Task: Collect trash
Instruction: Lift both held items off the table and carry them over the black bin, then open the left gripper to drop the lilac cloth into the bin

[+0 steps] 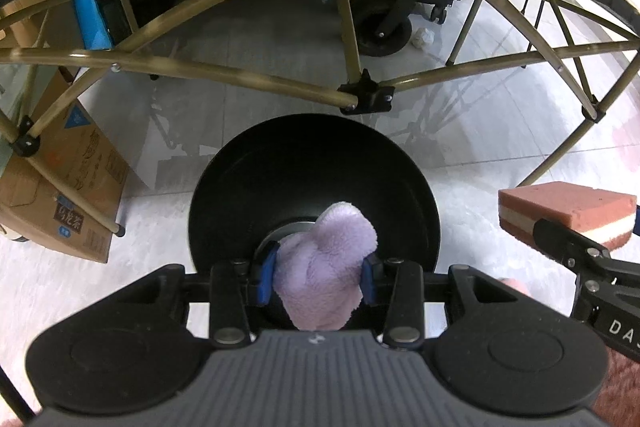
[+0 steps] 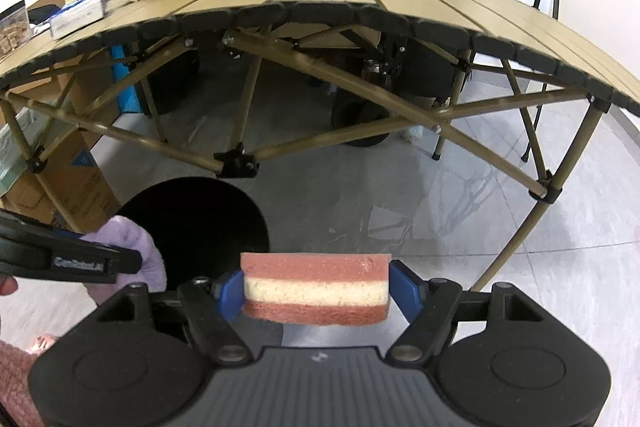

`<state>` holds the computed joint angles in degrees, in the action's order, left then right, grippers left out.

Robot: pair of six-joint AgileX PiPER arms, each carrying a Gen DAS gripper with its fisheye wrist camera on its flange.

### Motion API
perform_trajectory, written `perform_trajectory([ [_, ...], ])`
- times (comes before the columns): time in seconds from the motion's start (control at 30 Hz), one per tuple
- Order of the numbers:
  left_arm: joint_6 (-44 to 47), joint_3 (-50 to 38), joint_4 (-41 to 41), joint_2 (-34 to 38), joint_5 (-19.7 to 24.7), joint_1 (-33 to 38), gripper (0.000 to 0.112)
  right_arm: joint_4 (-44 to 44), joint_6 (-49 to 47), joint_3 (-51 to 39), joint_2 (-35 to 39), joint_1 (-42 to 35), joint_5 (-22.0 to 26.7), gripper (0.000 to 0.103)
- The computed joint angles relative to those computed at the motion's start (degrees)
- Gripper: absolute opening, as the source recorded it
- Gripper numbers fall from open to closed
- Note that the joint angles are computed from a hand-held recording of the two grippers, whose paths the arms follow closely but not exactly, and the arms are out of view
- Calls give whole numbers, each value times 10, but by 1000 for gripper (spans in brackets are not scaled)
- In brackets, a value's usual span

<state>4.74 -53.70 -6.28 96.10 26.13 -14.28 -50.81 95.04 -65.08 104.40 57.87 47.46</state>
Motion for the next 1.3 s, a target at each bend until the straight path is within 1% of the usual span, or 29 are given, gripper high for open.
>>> perform_trajectory([
  [0.2,-10,-26,0,30,3,-5,41,-1,-4,-11,10,-15,10,73],
  [0.27,-24,-31,12,33,3,-7,44,2,-8,-14,12,-20,10,73],
  [0.3,-44,-32,29,34,3,-10,55,3,-8,-15,14,-21,11,73],
  [0.33,-62,-34,43,34,5,-12,74,3,-9,-16,15,-21,11,73],
  [0.37,-84,-36,59,34,8,-14,86,4,-10,-17,16,-21,12,73],
  [0.4,-107,-38,74,33,12,-14,103,4,-10,-18,18,-21,13,73],
  [0.47,-107,-39,71,30,16,-10,103,4,-12,-20,20,-21,13,73],
  [0.63,-100,-50,74,35,43,-6,103,3,-11,-22,23,-20,15,73],
  [0.87,-113,-50,89,28,47,-7,103,1,-9,-26,27,-18,20,73],
  [1.07,-115,-51,100,23,63,-4,103,-7,-4,-30,28,-15,19,73],
  [1.3,-117,-35,118,-2,64,17,103,-9,-16,-63,46,-7,19,73],
])
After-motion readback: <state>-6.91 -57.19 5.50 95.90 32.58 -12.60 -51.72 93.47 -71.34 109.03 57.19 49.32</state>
